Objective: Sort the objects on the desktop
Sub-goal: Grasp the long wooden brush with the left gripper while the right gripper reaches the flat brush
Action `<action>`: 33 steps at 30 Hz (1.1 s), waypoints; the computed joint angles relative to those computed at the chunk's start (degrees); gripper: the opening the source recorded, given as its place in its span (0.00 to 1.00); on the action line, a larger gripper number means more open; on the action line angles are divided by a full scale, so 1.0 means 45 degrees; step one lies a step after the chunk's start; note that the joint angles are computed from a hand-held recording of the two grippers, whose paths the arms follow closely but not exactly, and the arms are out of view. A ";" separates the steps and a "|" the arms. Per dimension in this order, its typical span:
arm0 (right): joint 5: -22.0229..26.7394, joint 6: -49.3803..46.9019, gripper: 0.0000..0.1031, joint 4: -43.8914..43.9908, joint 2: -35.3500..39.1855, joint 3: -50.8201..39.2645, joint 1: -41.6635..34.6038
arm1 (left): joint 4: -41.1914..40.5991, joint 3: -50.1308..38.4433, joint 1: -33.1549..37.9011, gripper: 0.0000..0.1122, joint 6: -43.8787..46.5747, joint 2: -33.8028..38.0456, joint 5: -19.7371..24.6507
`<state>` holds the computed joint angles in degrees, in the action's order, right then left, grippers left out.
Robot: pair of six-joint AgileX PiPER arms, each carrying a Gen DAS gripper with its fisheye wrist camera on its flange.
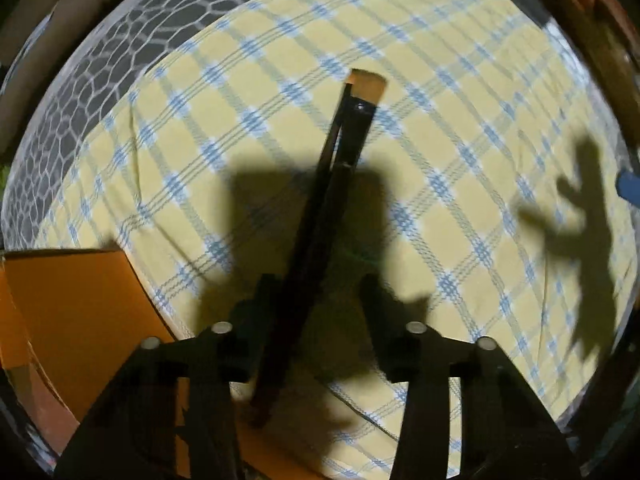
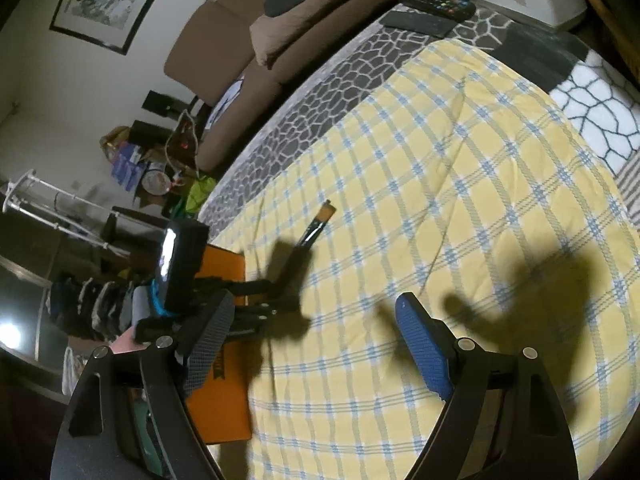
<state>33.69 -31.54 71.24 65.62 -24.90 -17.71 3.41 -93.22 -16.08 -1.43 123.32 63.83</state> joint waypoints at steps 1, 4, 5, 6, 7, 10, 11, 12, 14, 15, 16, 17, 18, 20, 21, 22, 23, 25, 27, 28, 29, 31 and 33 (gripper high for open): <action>-0.0025 -0.0047 0.83 0.0022 0.0066 0.0000 0.0043 | 0.0021 0.0092 -0.0093 0.23 -0.0006 -0.0062 -0.0034; -0.0081 -0.0206 0.83 0.0261 0.0286 -0.0006 0.0244 | 0.0454 0.0632 -0.0651 0.14 -0.0484 -0.0365 -0.0360; -0.0100 -0.0296 0.83 0.0404 0.0364 0.0002 0.0310 | 0.0823 0.0954 -0.0931 0.13 -0.0996 -0.0533 -0.0576; -0.0098 -0.0414 0.83 0.0566 0.0434 0.0016 0.0352 | 0.0855 0.1125 -0.1055 0.12 -0.1192 -0.0639 -0.0707; -0.0104 -0.0509 0.83 0.0715 0.0500 0.0021 0.0404 | 0.0854 0.1460 -0.1198 0.09 -0.1482 -0.0843 -0.0950; -0.0243 -0.0835 0.83 0.1202 0.0799 0.0035 0.0715 | 0.0599 0.2497 -0.1615 0.09 -0.1973 -0.1485 -0.1718; -0.0248 -0.0938 0.83 0.1309 0.0902 0.0046 0.0747 | 0.0510 0.2947 -0.1810 0.09 -0.2174 -0.1744 -0.2037; -0.0263 -0.1078 0.82 0.1474 0.1034 0.0080 0.0804 | 0.0394 0.3312 -0.1984 0.09 -0.2355 -0.1947 -0.2279; -0.0234 -0.1434 0.80 0.1874 0.1340 0.0189 0.0855 | 0.0231 0.4141 -0.2255 0.09 -0.2705 -0.2449 -0.2823; -0.0165 -0.1726 0.76 0.2149 0.1517 0.0252 0.0834 | -0.0001 0.4480 -0.2305 0.09 -0.2689 -0.2663 -0.3015; -0.0044 -0.2038 0.74 0.2415 0.1741 0.0299 0.0761 | -0.0284 0.4777 -0.2295 0.09 -0.2647 -0.2877 -0.3159; 0.0006 -0.2233 0.70 0.2618 0.1945 0.0337 0.0729 | -0.0468 0.5120 -0.2316 0.09 -0.2717 -0.3157 -0.3350; 0.0074 -0.2478 0.62 0.2827 0.2144 0.0374 0.0670 | -0.0781 0.5518 -0.2320 0.09 -0.2609 -0.3518 -0.3596; 0.0267 -0.2937 0.57 0.3277 0.2556 0.0395 0.0635 | -0.1754 0.6273 -0.2186 0.09 -0.2084 -0.4224 -0.4080; 0.0366 -0.3187 0.57 0.3548 0.2719 0.0404 0.0659 | -0.2277 0.6703 -0.2115 0.09 -0.1842 -0.4615 -0.4347; 0.0452 -0.3390 0.57 0.3807 0.2905 0.0373 0.0736 | -0.2700 0.7086 -0.2068 0.09 -0.1580 -0.4937 -0.4571; 0.0447 -0.3562 0.57 0.4081 0.3068 0.0333 0.0947 | -0.3199 0.7055 -0.1817 0.09 -0.1162 -0.4998 -0.4579; 0.0341 -0.3810 0.57 0.4484 0.3332 0.0238 0.1378 | -0.4512 0.7575 -0.1014 0.09 -0.0205 -0.5301 -0.4885; 0.0219 -0.3937 0.57 0.4806 0.3697 0.0105 0.1753 | -0.6257 0.8313 -0.0208 0.09 0.1175 -0.5645 -0.5278; 0.0198 -0.4053 0.57 0.4974 0.3870 0.0057 0.1904 | -0.6733 0.8332 -0.0153 0.09 0.1316 -0.5534 -0.5471; 0.0111 -0.4077 0.57 0.5114 0.4008 -0.0009 0.2124 | -0.7155 0.8692 -0.0038 0.09 0.1549 -0.5680 -0.5720; -0.0035 -0.4190 0.57 0.5294 0.4272 -0.0158 0.2467 | -0.8335 0.9354 0.0074 0.09 0.2528 -0.5801 -0.6340; -0.0072 -0.4553 0.41 0.5662 0.4419 -0.0163 0.2745 | -0.9188 0.9933 0.0107 0.09 0.3272 -0.6086 -0.6485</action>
<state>33.37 -52.02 96.71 85.51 -25.63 -5.36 -37.93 -48.52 -15.60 13.30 95.94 34.64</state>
